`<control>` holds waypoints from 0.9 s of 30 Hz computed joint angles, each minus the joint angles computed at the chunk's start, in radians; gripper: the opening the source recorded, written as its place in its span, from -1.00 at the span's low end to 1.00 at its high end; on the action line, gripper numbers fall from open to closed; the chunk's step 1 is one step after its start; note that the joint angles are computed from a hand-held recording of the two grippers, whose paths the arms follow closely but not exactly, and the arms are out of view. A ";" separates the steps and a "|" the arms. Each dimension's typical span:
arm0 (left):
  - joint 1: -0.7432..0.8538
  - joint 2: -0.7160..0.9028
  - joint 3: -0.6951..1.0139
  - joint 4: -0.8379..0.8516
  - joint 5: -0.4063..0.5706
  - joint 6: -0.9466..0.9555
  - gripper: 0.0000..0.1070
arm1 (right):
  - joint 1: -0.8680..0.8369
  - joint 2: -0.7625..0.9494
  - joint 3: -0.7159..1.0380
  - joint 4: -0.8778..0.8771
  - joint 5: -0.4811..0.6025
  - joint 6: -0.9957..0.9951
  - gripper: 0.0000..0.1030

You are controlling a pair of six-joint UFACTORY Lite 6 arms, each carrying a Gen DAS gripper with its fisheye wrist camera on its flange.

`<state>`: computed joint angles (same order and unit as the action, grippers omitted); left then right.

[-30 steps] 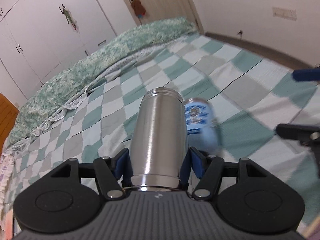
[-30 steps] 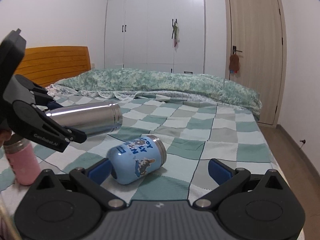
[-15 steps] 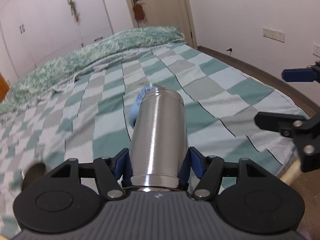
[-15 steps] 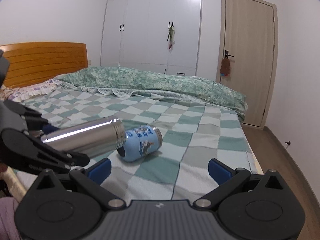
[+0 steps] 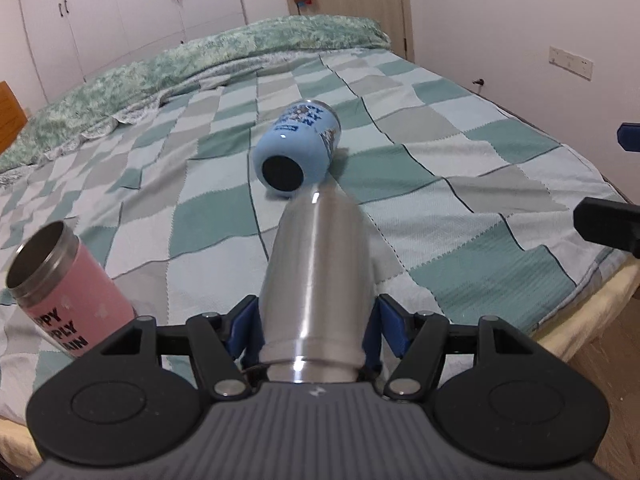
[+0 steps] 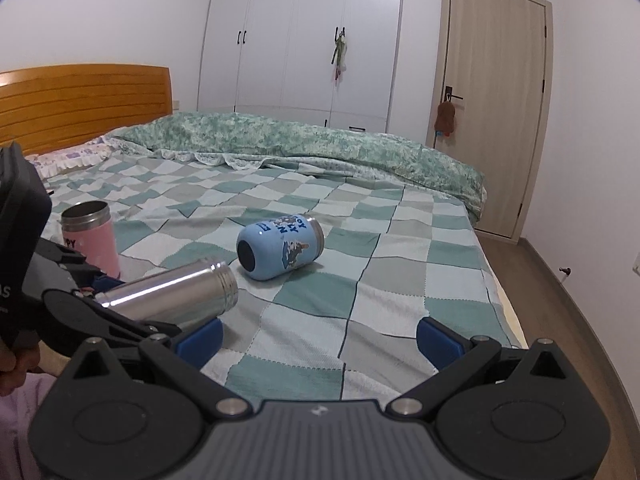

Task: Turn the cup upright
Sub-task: 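Carry the tumbler toward the right gripper and open the left gripper, then close the right gripper around the silver tumbler's body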

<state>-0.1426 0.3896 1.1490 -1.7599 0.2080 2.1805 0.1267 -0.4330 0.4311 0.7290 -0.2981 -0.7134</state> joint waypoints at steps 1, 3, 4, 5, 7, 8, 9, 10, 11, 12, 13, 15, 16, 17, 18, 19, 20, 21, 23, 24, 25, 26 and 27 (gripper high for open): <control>0.005 -0.007 -0.008 -0.020 0.009 0.025 0.45 | 0.002 0.003 0.002 0.009 0.000 -0.009 1.00; 0.020 -0.031 -0.025 -0.066 0.027 0.079 0.93 | 0.009 0.004 0.006 0.050 -0.001 -0.048 1.00; 0.030 -0.046 -0.034 -0.077 0.044 0.093 0.93 | 0.016 0.003 0.009 0.079 -0.001 -0.076 1.00; 0.049 -0.060 -0.041 -0.046 0.078 0.071 0.93 | 0.020 0.004 0.012 0.094 -0.004 -0.088 1.00; 0.080 -0.077 -0.034 0.075 0.111 -0.037 0.93 | 0.033 0.008 0.023 0.136 -0.008 -0.125 1.00; 0.089 -0.086 -0.037 0.084 0.112 -0.042 0.93 | 0.046 0.009 0.030 0.170 -0.013 -0.154 1.00; 0.105 -0.094 -0.039 0.090 0.127 -0.038 0.93 | 0.061 0.011 0.038 0.208 -0.019 -0.188 1.00; 0.123 -0.103 -0.042 0.096 0.145 -0.033 0.93 | 0.078 0.014 0.046 0.244 -0.026 -0.217 1.00; 0.144 -0.108 -0.039 0.115 0.159 -0.043 0.93 | 0.096 0.021 0.057 0.279 -0.034 -0.247 1.00; 0.163 -0.114 -0.039 0.130 0.174 -0.049 0.93 | 0.118 0.034 0.072 0.320 -0.042 -0.281 1.00; 0.185 -0.115 -0.034 0.151 0.195 -0.060 0.93 | 0.139 0.048 0.089 0.358 -0.051 -0.312 1.00; 0.236 -0.115 -0.022 0.190 0.241 -0.078 0.93 | 0.189 0.092 0.135 0.435 -0.073 -0.373 1.00; 0.262 -0.111 -0.014 0.202 0.258 -0.080 0.93 | 0.208 0.119 0.161 0.461 -0.079 -0.392 1.00; 0.287 -0.102 0.001 0.223 0.276 -0.091 0.93 | 0.228 0.148 0.189 0.483 -0.084 -0.405 1.00; 0.315 -0.090 0.019 0.249 0.298 -0.106 0.93 | 0.250 0.185 0.225 0.511 -0.089 -0.422 1.00; 0.341 -0.076 0.039 0.277 0.321 -0.121 0.93 | 0.272 0.218 0.257 0.540 -0.096 -0.439 1.00; 0.366 -0.062 0.060 0.298 0.344 -0.131 0.93 | 0.289 0.251 0.289 0.559 -0.100 -0.449 1.00; 0.391 -0.047 0.080 0.312 0.369 -0.133 0.93 | 0.310 0.290 0.325 0.585 -0.107 -0.462 1.00; 0.442 -0.009 0.130 0.348 0.426 -0.146 0.93 | 0.337 0.369 0.405 0.646 -0.106 -0.499 1.00; 0.465 0.009 0.153 0.362 0.452 -0.152 0.93 | 0.347 0.408 0.444 0.678 -0.104 -0.521 1.00; 0.488 0.030 0.178 0.375 0.475 -0.158 0.93 | 0.356 0.445 0.486 0.721 -0.102 -0.554 1.00; 0.510 0.052 0.205 0.388 0.498 -0.164 0.93 | 0.367 0.487 0.531 0.769 -0.105 -0.590 1.00; 0.529 0.074 0.232 0.402 0.518 -0.173 0.93 | 0.375 0.525 0.574 0.816 -0.105 -0.625 1.00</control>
